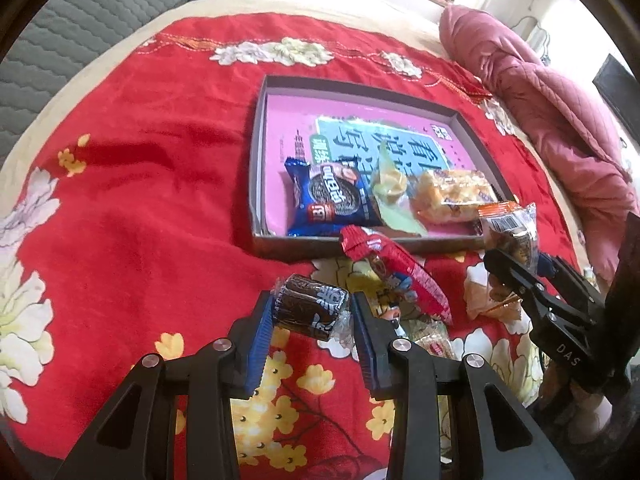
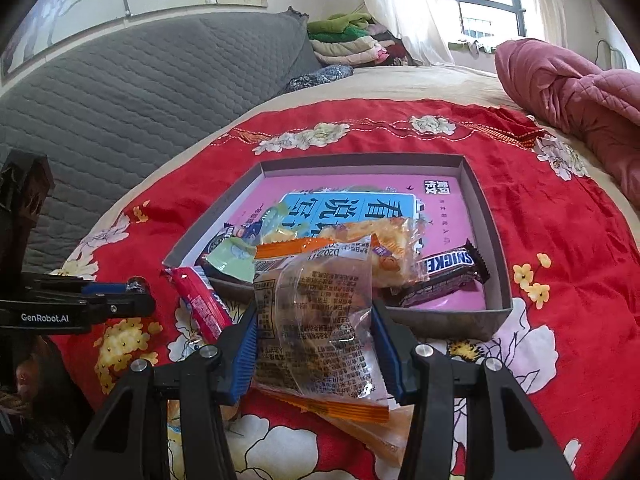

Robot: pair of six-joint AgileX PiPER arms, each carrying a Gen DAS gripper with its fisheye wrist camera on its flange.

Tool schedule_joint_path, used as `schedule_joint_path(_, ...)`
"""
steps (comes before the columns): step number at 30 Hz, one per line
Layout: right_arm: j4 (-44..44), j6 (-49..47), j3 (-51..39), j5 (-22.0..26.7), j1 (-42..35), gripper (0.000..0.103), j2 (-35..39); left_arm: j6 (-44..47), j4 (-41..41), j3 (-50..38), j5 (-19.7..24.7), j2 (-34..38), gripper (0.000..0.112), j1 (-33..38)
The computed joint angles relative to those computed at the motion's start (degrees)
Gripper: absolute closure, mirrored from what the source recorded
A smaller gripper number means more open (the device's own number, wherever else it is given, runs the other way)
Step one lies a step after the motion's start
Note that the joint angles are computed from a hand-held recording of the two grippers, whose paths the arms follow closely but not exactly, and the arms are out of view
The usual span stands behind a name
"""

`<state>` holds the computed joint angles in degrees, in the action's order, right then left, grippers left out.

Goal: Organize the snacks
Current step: 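Lift the cookie bag with the right tool while the left tool lifts the chocolate roll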

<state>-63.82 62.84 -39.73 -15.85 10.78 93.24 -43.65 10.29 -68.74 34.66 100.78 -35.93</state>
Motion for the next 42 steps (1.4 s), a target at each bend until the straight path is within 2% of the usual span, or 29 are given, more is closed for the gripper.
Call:
schedule_joint_path(19,2.7,-1.7,0.8,-2.8,-4.0,0.051,-2.3,-4.3,6.1,-4.9,4.0,-1.0,0.073,-2.3)
schedule_joint_path(42,4.8,-2.4,0.9,-5.7,-9.0,0.051,-2.8,-3.4,6.9,-16.1,7.6,5.5,0.073,-4.3)
